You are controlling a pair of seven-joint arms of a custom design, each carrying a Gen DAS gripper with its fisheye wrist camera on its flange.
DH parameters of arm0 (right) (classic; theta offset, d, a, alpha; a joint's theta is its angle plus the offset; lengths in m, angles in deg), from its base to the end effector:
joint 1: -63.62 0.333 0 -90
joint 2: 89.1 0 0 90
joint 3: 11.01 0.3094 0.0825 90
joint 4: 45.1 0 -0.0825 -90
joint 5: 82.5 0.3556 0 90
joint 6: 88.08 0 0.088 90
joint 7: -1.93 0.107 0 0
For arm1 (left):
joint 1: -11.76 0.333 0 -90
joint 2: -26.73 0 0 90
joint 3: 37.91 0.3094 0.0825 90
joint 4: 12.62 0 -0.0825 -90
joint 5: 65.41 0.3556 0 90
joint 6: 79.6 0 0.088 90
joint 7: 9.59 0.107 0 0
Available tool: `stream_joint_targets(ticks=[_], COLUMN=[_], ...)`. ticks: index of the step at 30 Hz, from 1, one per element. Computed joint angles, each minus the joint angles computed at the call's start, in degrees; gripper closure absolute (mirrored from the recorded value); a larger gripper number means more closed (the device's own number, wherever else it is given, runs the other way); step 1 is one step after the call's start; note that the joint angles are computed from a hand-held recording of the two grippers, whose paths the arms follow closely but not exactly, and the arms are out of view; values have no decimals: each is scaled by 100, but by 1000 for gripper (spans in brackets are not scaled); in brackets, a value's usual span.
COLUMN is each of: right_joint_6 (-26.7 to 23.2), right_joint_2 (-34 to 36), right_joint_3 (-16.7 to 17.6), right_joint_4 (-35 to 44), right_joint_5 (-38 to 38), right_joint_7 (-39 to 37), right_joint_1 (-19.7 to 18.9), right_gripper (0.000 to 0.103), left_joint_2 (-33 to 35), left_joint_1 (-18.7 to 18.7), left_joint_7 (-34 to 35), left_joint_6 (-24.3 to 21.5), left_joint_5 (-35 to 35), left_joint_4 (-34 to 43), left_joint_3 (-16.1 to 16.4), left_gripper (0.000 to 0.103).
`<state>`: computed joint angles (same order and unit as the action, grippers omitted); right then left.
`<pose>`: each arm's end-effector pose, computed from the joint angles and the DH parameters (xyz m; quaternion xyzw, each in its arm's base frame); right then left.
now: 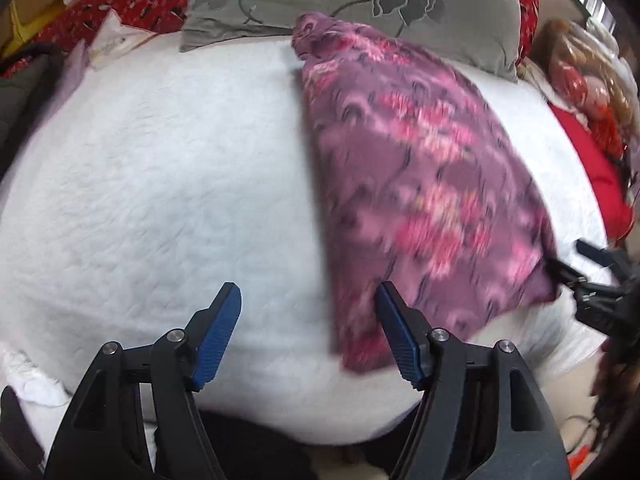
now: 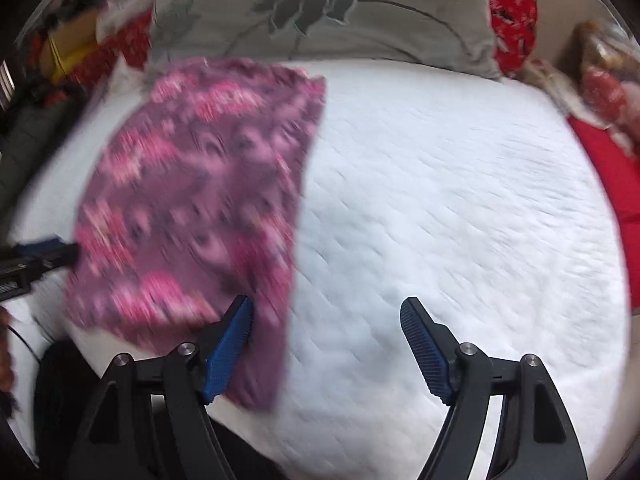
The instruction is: Fold small clothes
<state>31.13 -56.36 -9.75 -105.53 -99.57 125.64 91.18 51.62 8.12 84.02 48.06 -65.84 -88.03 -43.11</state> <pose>0.6426 0.3307 0.5559 -0.6805 0.6845 -0.1862 0.1839 0.6904 -0.0936 0.5429 -0.6161 0.7508 -0.1894 0.1445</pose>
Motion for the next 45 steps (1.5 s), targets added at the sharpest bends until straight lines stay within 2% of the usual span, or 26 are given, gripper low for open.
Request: stream_joint_targets(ticks=[2,4,6,10,13,17,24,34,45], right_joint_6=[-116,196,448,456,573,801,915,1014,1077], right_joint_2=[-275,-724,-1135,-1444,-1600,-1600,-1687,-1890,-1980], right_joint_3=[-70,-42,25,67,136,235,228,278,330], right_joint_4=[-330,-956,-1529,-1888,-2083,-2050,-2144,-2417,-2536], right_joint_5=[-226,-452,-690,-1645,-2061,-1991,-2205,-2300,-2282], right_joint_7=[173,401,613,1048,1274,1336,1571,1906,2051], right_joint_1=[152,236,293,569,613,477,506,421,354], right_gripper=[16,16,6,2,1,0,0,0,0], left_joint_2=[-333,-604,-851,-1166,-1342,-1456,-1721,-1901,-2052], left_joint_1=[2,-17,-94,-182,-201,-153,-185,-183,-142], left_joint_7=[-74,-168,-373,-758,-987,-1038,-1187,-1159,-531], left_joint_6=[275,607,942,1357,1608,1739,1992,2093,2090], left_joint_5=[52,176,505,1111,1453,1478,1646,1603,907], left_joint_4=[-534,-1000,-1416,-1959,-2260,-2408,-2684,-2847,-2982], left_joint_3=[39,78,156,220,208,122,18,-87,-215], left_gripper=[34,34,33,30,30,30,30,30,30])
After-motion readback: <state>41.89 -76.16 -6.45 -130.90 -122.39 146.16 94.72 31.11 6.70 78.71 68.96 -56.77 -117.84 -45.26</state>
